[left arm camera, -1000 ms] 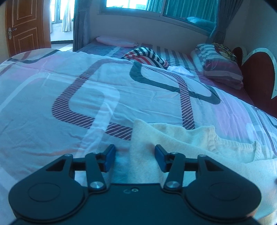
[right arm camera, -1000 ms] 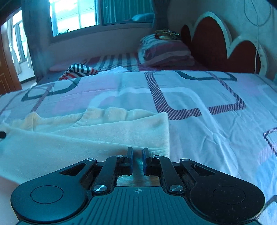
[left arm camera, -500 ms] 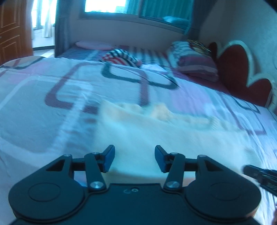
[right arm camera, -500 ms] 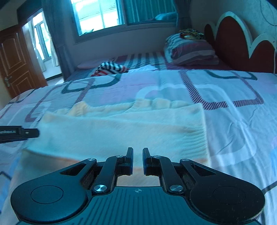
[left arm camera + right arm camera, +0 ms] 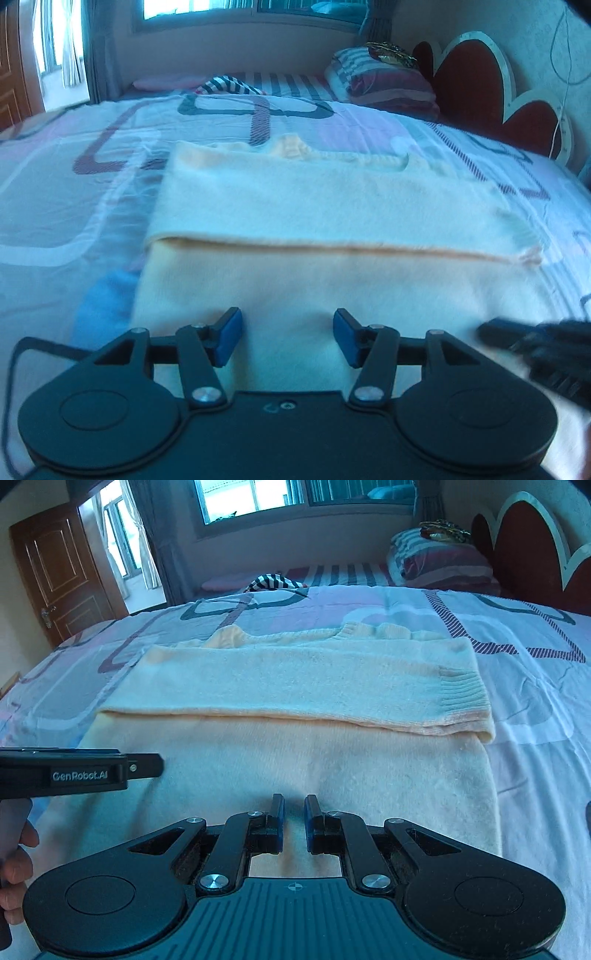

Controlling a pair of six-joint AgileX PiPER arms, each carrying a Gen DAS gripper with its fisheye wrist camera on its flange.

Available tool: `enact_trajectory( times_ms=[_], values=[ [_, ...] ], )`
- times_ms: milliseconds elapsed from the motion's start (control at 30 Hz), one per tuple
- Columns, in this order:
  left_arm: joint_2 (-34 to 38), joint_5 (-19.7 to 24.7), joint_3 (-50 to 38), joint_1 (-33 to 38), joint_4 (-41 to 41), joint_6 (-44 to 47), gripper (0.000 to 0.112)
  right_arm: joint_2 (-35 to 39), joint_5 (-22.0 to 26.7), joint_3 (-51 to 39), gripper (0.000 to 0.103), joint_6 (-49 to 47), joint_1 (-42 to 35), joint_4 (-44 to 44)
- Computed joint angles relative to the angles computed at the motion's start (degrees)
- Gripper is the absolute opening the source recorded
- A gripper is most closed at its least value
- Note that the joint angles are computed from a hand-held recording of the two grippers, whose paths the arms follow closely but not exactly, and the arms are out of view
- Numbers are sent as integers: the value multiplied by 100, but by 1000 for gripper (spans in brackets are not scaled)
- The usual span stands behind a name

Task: Fold small clothes
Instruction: 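Release the right gripper and pull both grippers back from the folded sweater, then grasp the sweater hem with both grippers side by side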

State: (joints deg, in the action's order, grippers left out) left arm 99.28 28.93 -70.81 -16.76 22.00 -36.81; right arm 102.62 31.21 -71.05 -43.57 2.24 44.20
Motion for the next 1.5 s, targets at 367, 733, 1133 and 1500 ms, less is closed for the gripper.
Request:
enact_trajectory(
  times_ms=[367, 733, 1133, 1500],
  values=[
    [-1245, 600, 1278, -250, 1131, -1060, 57, -718, 490, 902, 9, -1199, -1334, 375],
    [-2364, 1623, 1835, -1609, 983, -1730, 59, -1894, 2099, 1646, 10, -1926, -1521, 803],
    [-3579, 1930, 3114, -2465, 1257, -2289, 69, -3643, 1653, 3305, 10, -1055, -1438, -48],
    [-5205, 3638, 3467, -3444, 935, -2528, 79, -5457, 2378, 3800, 79, -573, -2885, -903]
  ],
)
